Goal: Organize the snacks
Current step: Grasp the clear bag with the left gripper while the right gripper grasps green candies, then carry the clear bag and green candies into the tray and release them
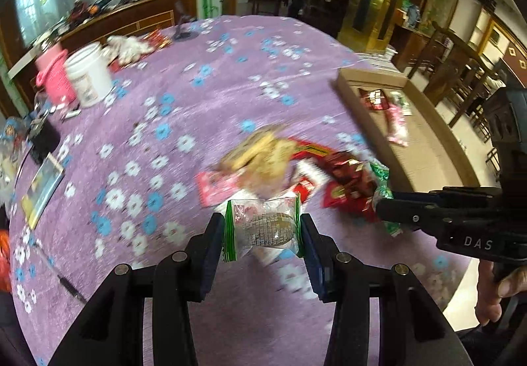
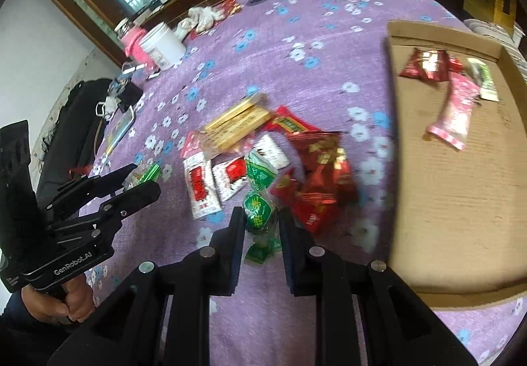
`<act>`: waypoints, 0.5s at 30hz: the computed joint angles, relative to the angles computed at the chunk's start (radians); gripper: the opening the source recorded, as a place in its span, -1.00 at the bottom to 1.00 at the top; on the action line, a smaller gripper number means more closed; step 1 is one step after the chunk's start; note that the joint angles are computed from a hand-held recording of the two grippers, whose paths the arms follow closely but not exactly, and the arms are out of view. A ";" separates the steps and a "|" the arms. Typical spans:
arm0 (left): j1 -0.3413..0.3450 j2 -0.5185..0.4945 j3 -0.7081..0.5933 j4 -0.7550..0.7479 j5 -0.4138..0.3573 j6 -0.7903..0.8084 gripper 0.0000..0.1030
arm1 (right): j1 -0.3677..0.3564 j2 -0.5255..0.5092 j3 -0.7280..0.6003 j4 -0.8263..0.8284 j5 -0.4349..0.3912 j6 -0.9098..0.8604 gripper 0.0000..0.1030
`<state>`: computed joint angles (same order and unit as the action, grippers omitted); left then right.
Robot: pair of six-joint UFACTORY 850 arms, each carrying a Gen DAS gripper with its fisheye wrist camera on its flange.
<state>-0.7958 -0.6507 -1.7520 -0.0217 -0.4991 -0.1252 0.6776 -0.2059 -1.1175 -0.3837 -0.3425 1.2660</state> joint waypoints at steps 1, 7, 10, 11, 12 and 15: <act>-0.007 -0.007 -0.014 -0.002 -0.004 0.008 -0.07 | -0.001 0.020 0.019 -0.025 -0.001 0.034 -0.61; -0.054 -0.065 -0.120 -0.038 -0.039 0.074 -0.07 | -0.014 0.124 0.118 -0.144 -0.022 0.200 -0.61; -0.077 -0.099 -0.180 -0.061 -0.059 0.109 -0.07 | -0.020 0.172 0.163 -0.187 -0.041 0.270 -0.61; -0.085 -0.114 -0.206 -0.074 -0.070 0.124 -0.07 | -0.023 0.188 0.179 -0.197 -0.045 0.290 -0.61; -0.091 -0.127 -0.227 -0.081 -0.080 0.133 -0.07 | -0.026 0.203 0.193 -0.205 -0.049 0.308 -0.61; -0.114 -0.173 -0.306 -0.087 -0.113 0.159 -0.07 | -0.036 0.251 0.238 -0.238 -0.066 0.366 -0.61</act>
